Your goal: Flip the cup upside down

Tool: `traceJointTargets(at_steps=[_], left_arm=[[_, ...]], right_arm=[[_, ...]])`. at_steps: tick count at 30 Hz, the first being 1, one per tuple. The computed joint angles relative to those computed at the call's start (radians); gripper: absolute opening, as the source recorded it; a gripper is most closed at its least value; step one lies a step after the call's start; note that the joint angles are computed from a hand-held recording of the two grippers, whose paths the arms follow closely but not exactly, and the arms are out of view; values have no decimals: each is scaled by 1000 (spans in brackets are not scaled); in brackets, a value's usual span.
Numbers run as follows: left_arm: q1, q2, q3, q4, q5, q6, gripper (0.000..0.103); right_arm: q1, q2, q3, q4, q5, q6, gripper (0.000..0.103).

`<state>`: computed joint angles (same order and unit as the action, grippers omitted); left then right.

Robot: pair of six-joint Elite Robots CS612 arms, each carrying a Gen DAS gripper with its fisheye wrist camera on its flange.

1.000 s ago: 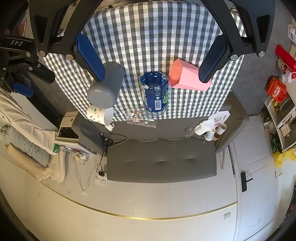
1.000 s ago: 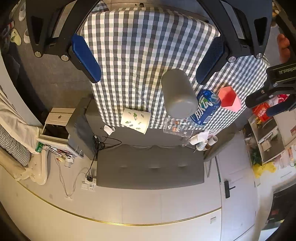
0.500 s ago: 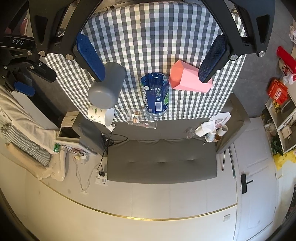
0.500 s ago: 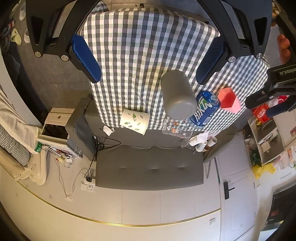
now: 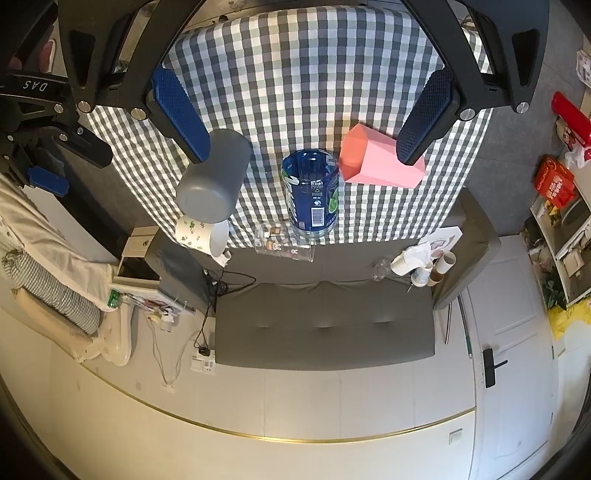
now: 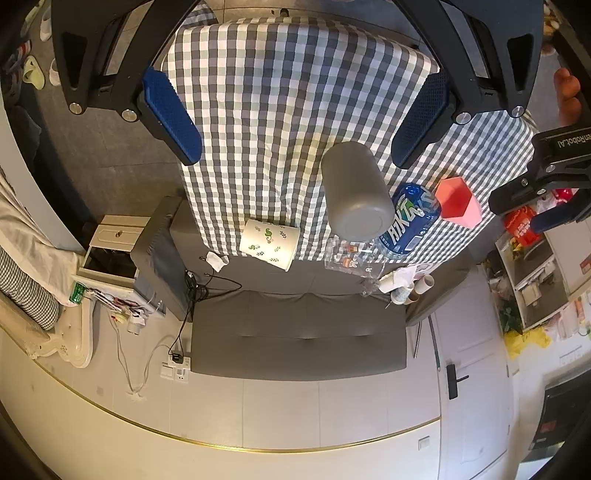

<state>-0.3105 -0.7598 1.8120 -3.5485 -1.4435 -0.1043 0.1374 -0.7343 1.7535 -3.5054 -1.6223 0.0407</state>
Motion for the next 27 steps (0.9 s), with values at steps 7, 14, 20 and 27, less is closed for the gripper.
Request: traceJointTargets(at_steps=[7, 14, 20, 27], left_arm=[[-1, -1, 1, 0, 0, 7, 103], [-2, -1, 1, 3, 0, 14, 103], [0, -2, 1, 7, -3, 12, 103], [2, -1, 0, 7, -11, 14, 103]], right_arm=[[1, -1, -1, 4, 0, -2, 103], [1, 1, -5, 9, -1, -6, 103], [2, 2, -6, 14, -1, -6, 103], [1, 2, -6, 14, 0, -6, 103]])
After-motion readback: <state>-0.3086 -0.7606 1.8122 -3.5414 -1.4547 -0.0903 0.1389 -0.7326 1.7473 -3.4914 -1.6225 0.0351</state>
